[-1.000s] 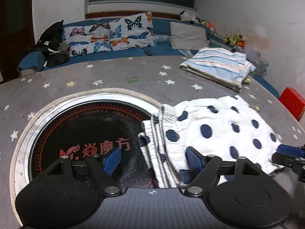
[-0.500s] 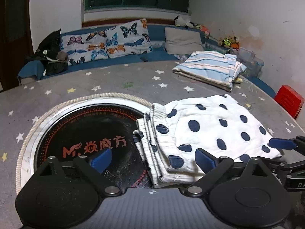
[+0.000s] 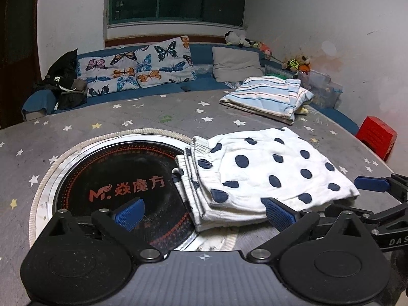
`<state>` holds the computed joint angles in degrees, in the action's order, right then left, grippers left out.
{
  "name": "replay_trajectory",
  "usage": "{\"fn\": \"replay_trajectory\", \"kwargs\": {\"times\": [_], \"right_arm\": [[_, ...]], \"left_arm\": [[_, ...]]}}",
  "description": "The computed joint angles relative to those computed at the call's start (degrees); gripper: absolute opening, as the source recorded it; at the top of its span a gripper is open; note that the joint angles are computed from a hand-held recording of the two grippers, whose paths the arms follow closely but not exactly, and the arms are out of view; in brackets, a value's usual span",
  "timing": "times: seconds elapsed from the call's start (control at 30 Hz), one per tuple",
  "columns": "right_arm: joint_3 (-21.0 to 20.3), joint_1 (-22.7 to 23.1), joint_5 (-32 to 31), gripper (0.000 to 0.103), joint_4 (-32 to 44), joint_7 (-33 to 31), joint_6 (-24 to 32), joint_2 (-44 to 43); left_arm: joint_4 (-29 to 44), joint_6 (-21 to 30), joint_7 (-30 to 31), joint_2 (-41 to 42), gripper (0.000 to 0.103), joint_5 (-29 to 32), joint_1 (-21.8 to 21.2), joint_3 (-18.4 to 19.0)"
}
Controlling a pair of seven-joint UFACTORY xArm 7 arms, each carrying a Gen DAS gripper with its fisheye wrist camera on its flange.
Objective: Fold clothes
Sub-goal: 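Open both grippers and release the folded garment on the table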
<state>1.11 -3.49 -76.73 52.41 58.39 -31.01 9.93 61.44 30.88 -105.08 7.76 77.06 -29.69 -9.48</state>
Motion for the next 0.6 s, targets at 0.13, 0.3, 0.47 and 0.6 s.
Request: {"fn": "replay_trajectory", "kwargs": {"times": [0.13, 0.3, 0.47, 0.6], "right_arm": [[0.03, 0.34, 3.56, 0.103, -3.62, -4.14, 0.19, -2.22], [0.39, 1.18, 10.24, 0.103, -8.48, -12.04, 0.26, -5.01], [0.53, 2.22, 15.88, 0.103, -12.48, -16.95, 0.21, -7.59], [0.4, 3.54, 22.08, 0.103, -16.09, -22.17, 0.24, -9.51]], "left_arm": [[-1.64, 0.64, -1.9, -1.51, 0.103, 1.56, -0.5, -0.71], [-2.98, 2.15, -1.39, -2.73, 0.103, 0.83, -0.94, -1.95], [-4.82, 2.67, -3.8, -4.28, 0.103, 1.81, -1.08, -2.9], [-5.87, 3.26, -3.99, -4.93, 0.103, 1.37, -1.32, -3.82]]}}
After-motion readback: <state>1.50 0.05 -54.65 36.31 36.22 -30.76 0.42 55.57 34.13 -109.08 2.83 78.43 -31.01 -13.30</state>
